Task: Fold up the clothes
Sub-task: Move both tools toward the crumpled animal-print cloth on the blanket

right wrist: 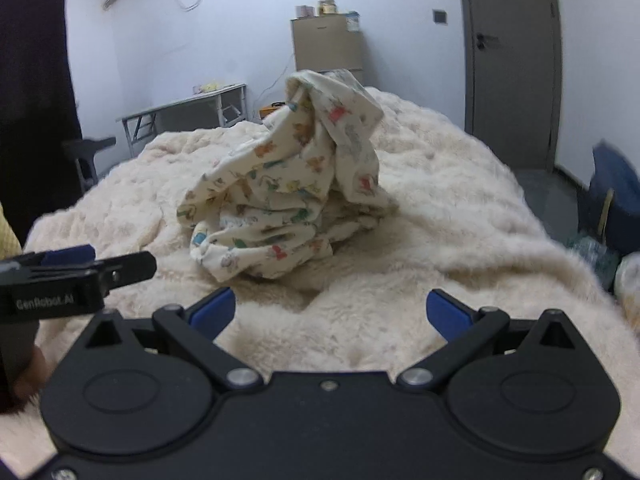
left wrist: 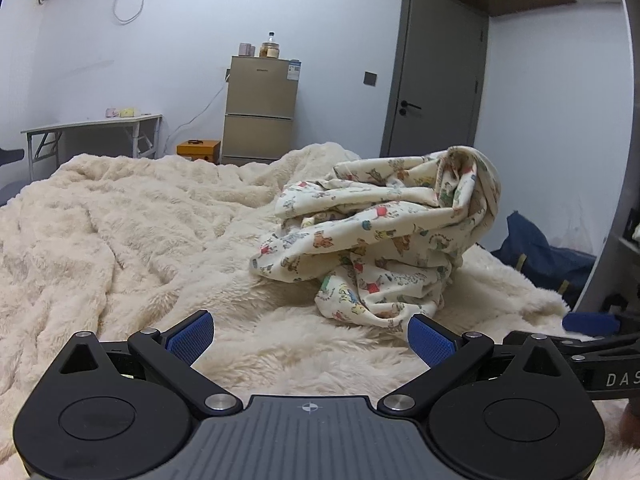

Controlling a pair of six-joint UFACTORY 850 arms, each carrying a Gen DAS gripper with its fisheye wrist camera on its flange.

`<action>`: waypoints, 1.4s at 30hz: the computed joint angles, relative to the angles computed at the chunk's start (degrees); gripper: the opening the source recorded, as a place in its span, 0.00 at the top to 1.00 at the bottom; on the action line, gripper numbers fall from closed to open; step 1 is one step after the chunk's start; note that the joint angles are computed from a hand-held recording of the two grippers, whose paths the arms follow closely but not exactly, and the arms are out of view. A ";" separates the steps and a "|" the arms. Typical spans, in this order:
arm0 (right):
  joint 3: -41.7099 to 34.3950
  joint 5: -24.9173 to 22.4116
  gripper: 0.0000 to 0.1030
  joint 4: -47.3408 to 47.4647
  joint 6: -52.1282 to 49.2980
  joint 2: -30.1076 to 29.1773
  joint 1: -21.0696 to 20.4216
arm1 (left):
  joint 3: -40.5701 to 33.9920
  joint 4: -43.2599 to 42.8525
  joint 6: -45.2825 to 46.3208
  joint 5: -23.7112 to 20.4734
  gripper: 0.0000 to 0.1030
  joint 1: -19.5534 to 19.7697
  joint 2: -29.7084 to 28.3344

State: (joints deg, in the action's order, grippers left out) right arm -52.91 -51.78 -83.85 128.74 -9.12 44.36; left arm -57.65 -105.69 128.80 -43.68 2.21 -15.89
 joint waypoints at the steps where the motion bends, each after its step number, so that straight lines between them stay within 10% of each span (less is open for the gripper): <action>1: -0.57 0.10 0.00 -0.49 -2.05 -0.16 -0.53 | 0.01 -0.21 0.14 0.19 0.00 -0.05 0.05; 15: -3.55 11.70 0.01 -8.35 -5.42 -4.26 -7.26 | -0.35 -2.32 1.41 3.11 0.00 -0.55 -0.02; 20: 2.44 7.40 0.01 -7.88 11.29 -1.29 -4.38 | -0.16 -2.50 1.55 3.29 0.00 -0.71 0.24; 36: 4.74 11.88 0.00 -9.92 7.23 2.64 -6.33 | -9.70 2.95 4.02 -2.62 0.01 -1.28 -6.39; 42: 5.77 12.61 0.00 -10.73 8.54 4.22 -7.76 | -16.94 13.33 1.37 -4.82 0.26 -5.37 -9.90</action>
